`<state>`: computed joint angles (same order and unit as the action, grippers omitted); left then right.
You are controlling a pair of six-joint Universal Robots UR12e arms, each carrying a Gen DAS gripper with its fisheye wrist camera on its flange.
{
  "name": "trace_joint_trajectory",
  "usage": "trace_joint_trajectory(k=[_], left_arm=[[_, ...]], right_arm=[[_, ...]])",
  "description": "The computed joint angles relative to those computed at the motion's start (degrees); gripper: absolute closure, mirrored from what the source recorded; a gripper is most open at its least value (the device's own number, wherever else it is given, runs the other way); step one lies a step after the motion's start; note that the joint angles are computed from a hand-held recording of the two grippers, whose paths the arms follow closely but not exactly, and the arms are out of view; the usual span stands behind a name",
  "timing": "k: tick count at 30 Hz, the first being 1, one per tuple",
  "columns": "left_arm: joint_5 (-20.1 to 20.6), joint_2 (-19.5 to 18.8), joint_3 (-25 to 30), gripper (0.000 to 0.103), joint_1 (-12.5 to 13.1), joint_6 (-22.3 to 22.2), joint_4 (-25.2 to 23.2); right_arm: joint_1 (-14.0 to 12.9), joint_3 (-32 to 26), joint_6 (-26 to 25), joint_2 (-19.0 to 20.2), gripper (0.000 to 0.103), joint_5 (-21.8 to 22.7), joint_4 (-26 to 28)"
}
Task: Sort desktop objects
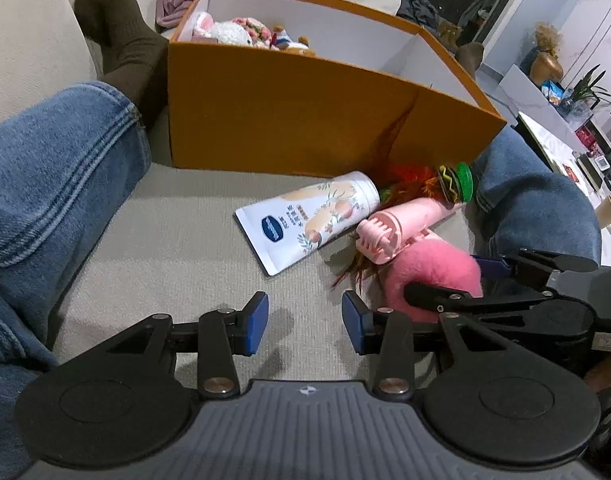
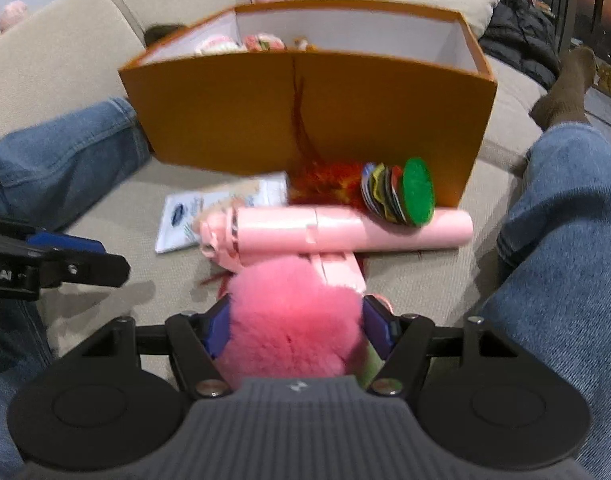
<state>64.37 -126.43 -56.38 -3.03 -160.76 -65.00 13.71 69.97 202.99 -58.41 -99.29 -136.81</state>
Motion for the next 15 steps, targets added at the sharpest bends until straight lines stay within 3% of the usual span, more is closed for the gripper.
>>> trace_joint_trajectory(k=[3, 6, 14, 15], left_arm=[[0.04, -0.13, 0.24, 0.056, -0.12, 0.82, -1.02], [-0.04, -0.03, 0.16, 0.056, -0.12, 1.59, -1.43], [0.79, -0.14, 0.39, 0.056, -0.23, 1.00, -1.98], [0.88, -0.17, 0.43, 0.056, -0.26, 0.98, -2.00]], right_arm=[[0.04, -0.26, -1.48, 0.17, 0.035, 0.28, 0.24], [0.54, -1.07, -3.54, 0.54, 0.047, -0.95, 1.49], [0.68, -0.44, -5.95, 0.11, 0.065, 1.00, -0.95], [0.69, -0.21, -6.38, 0.05, 0.085, 1.62, -2.11]])
